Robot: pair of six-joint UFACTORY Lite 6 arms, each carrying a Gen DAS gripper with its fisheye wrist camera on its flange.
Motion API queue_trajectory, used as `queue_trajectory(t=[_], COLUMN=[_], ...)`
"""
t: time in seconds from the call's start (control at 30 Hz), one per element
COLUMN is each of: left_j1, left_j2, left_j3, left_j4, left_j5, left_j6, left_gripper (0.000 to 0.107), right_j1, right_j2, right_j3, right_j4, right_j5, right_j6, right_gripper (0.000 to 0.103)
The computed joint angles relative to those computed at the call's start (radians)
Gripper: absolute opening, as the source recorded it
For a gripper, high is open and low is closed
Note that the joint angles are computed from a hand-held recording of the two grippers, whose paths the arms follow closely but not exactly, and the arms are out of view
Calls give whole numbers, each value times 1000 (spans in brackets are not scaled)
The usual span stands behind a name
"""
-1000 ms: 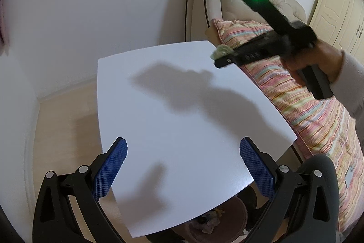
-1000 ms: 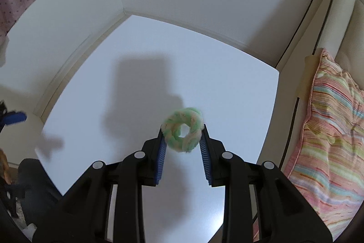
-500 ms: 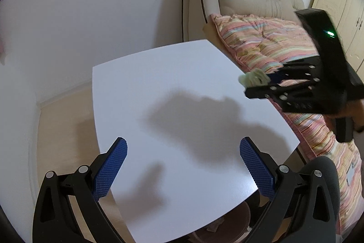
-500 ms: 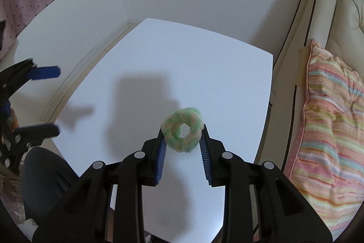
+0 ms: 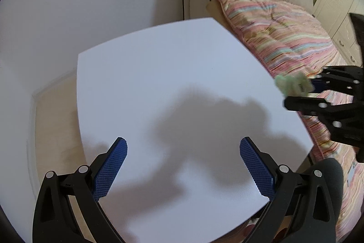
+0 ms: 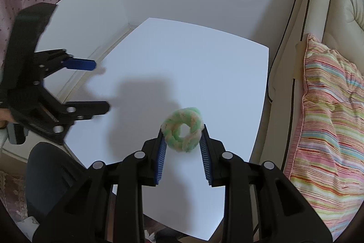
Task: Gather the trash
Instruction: 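Lift the scrunchie off the table with the right gripper, then carry the scrunchie in the right gripper over the pink wastebasket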
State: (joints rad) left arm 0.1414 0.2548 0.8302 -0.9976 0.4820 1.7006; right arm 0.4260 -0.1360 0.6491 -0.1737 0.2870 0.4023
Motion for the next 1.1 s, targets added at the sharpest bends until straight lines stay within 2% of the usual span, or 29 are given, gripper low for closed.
queue_trajectory(t=[0.23, 0.3, 0.33, 0.37, 0.43, 0.47, 0.5, 0.77, 1.1], left_j1=[-21, -23, -27, -27, -25, -27, -29, 3, 53], left_j2=[103, 117, 122, 127, 131, 129, 129, 95, -9], left_j3=[57, 69, 70, 72, 71, 65, 61, 17, -86], left_j4=[3, 13, 20, 15, 13, -3, -6, -98, -179], left_j5=[-43, -40, -48, -49, -45, -55, -59, -38, -5], left_j6=[-40, -52, -62, -57, -53, -38, -36, 90, 228], left_gripper=[95, 74, 72, 65, 41, 18, 0, 0, 0], right_j1=[0, 0, -2, -3, -3, -1, 0, 10, 37], right_j2=[18, 22, 27, 29, 40, 43, 51, 89, 50], right_j3=[6, 6, 7, 6, 11, 12, 13, 26, -2], right_j4=[19, 24, 29, 29, 35, 30, 27, 8, -67], right_j5=[-6, -9, -11, -14, -18, -19, -23, -44, -43], right_j6=[-21, -26, -31, -31, -37, -32, -28, 2, 90], right_gripper=[28, 28, 28, 28, 28, 28, 28, 28, 28])
